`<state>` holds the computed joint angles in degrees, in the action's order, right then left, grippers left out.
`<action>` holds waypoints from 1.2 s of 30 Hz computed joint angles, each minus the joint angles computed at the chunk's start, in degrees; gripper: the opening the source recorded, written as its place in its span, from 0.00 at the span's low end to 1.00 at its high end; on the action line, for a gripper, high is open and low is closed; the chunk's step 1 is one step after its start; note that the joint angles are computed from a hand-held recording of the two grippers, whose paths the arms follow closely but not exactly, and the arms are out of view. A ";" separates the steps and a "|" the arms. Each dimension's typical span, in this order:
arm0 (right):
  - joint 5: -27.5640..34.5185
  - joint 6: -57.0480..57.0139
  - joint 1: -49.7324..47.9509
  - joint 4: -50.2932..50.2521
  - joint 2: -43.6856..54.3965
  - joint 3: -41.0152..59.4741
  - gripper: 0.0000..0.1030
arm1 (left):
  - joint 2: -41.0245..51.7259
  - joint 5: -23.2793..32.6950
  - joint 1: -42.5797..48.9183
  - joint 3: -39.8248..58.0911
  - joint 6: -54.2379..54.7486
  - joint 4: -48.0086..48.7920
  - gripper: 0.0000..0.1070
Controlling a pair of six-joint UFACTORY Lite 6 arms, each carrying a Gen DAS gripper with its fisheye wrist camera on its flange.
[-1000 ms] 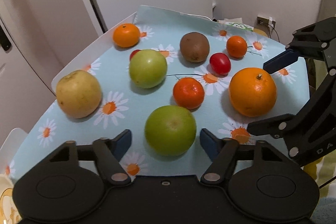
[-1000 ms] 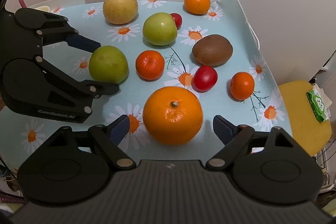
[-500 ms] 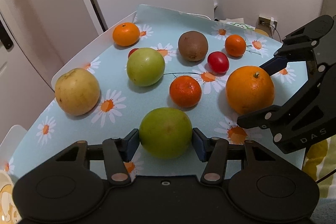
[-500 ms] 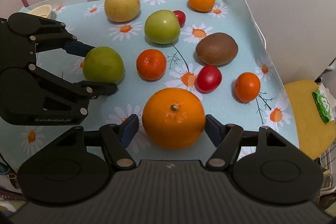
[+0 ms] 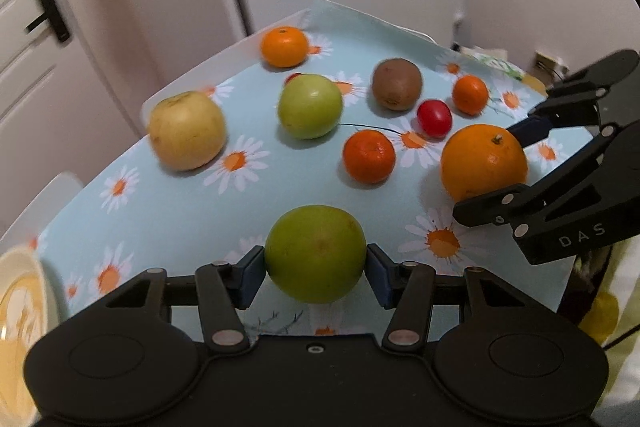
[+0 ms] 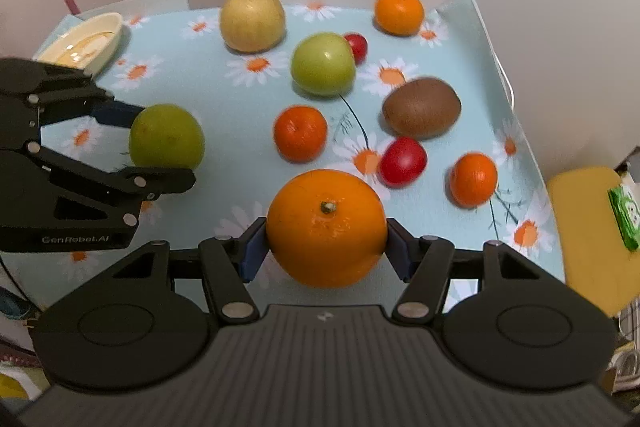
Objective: Organize fruits
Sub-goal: 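Carry the green apple to the cream bowl and release it with the left tool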
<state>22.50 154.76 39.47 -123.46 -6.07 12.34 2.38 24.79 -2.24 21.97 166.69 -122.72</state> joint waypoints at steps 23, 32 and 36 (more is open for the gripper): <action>-9.56 -52.00 4.90 35.23 5.34 29.45 0.74 | -27.01 7.08 38.14 -1.27 -53.27 46.00 0.54; -9.77 -69.96 8.43 53.99 28.24 58.45 0.74 | -6.38 10.62 50.22 17.67 -45.91 45.10 0.54; -8.81 -83.63 8.90 67.70 39.47 73.09 0.74 | 5.15 9.41 50.36 28.46 -43.76 43.38 0.54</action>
<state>13.69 71.13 48.38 -55.75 33.40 85.43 7.53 34.20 48.12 50.43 122.93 -79.34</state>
